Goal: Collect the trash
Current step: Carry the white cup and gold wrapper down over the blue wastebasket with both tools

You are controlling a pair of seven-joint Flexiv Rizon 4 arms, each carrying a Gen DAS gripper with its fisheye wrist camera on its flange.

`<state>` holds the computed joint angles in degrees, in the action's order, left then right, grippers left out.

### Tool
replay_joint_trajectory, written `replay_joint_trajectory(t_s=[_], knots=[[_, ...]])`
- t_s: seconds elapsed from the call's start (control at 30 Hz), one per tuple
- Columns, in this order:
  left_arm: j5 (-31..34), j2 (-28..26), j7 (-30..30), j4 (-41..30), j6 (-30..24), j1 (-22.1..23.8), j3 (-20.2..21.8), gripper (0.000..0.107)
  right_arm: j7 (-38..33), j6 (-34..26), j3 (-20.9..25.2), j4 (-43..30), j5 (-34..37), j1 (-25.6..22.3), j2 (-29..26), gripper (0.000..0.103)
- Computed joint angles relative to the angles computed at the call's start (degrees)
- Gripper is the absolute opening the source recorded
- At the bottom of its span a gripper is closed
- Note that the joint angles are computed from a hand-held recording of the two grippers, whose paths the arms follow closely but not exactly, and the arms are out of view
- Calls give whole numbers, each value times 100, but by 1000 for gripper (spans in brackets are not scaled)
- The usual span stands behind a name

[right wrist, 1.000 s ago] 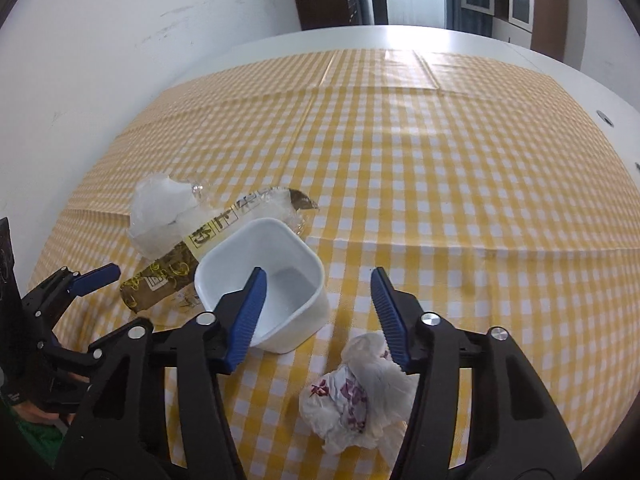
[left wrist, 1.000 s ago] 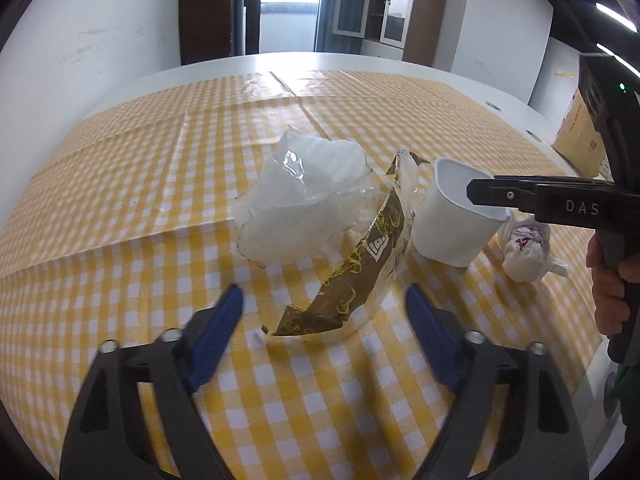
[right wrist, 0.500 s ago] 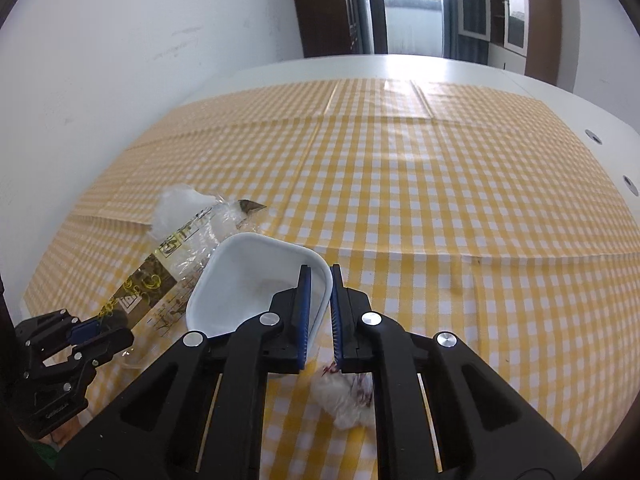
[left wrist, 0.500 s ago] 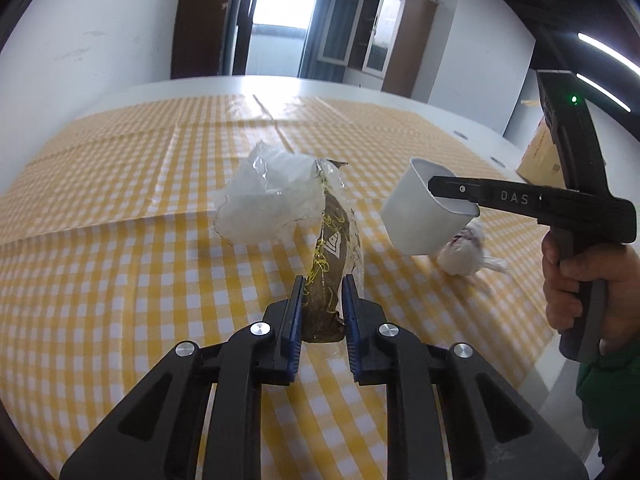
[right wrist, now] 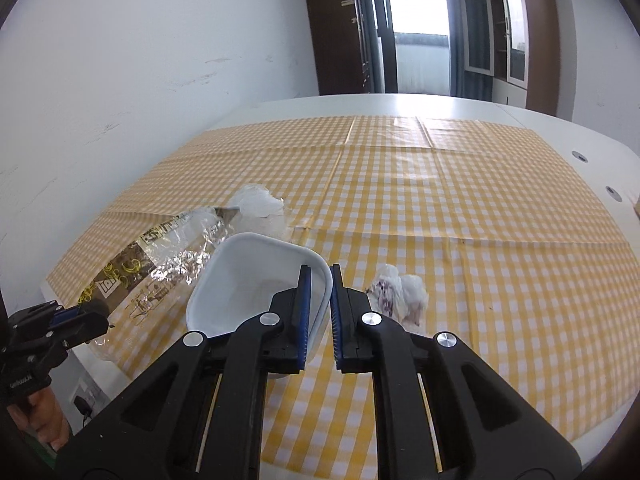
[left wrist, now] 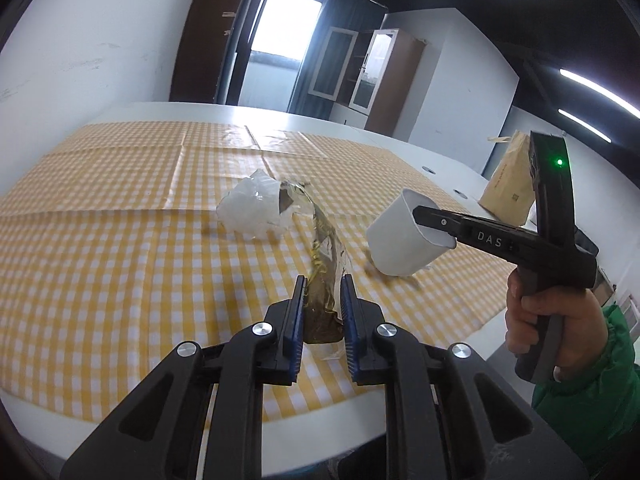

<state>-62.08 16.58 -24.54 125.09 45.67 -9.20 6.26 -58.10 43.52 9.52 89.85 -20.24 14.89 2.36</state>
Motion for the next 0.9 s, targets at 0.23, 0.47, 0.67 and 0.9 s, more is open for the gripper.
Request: replay_joint_trajectory(t_s=[0.23, 0.47, 0.67, 0.9], knots=[[-105, 626, 46, 378, -155, -65, 191, 14, 265, 339, 181, 662, -63, -80, 608, 8], [171, 1303, 22, 798, -403, -107, 408, 11, 445, 552, 350, 1233, -52, -159, 1179, 8], [420, 1701, -17, 987, -668, -73, 621, 7, 529, 594, 484, 1612, 3, -206, 1633, 8], [818, 2153, -22, 1150, -1243, 76, 883, 7, 588, 543, 686, 1931, 40, -149, 2082, 8]])
